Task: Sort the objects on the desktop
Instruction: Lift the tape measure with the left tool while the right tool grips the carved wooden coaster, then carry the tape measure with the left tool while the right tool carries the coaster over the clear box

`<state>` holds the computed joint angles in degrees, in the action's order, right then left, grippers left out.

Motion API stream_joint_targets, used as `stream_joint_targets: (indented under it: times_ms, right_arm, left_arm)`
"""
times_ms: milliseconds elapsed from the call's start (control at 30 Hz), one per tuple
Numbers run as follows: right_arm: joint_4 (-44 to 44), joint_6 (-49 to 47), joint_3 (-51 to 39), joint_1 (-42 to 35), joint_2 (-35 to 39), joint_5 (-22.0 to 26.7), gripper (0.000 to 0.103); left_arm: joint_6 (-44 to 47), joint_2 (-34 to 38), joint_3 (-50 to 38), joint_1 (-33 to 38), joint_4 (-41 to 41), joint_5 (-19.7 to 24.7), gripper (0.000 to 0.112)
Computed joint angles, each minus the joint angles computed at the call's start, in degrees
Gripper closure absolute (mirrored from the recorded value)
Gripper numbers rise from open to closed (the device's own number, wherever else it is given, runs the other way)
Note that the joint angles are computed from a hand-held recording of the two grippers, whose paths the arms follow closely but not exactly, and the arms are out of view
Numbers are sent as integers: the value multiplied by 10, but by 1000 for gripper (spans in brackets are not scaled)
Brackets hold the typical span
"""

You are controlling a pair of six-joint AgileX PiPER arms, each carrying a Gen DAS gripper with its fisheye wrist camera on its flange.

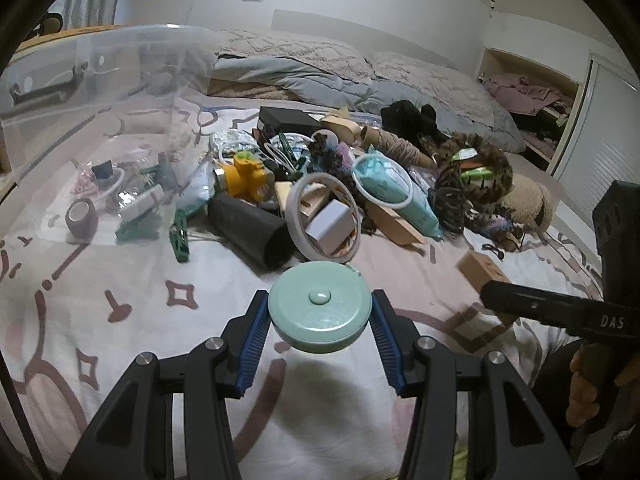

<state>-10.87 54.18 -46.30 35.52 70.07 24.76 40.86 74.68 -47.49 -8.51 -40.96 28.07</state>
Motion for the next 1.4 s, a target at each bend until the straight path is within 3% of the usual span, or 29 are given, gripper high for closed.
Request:
stream_joint_targets:
  times_ms: [333, 533, 933, 1067, 1400]
  right_arm:
    - [-134, 122, -22, 42, -25, 25, 26]
    - [-149, 128, -43, 44, -34, 39, 26]
    - [-146, 55, -163, 25, -10, 69, 26]
    - [-96, -1, -220, 7, 24, 52, 26]
    - [-41, -100, -387, 2, 127, 75, 26]
  left_arm:
    - [-23, -20, -26, 22, 13, 31, 62]
    - [-6, -34, -67, 49, -3, 69, 62]
    - [41, 7, -231, 90, -47, 111, 62]
    - [27, 32, -288, 98, -38, 130, 62]
    - [25, 89, -411, 165, -40, 143, 62]
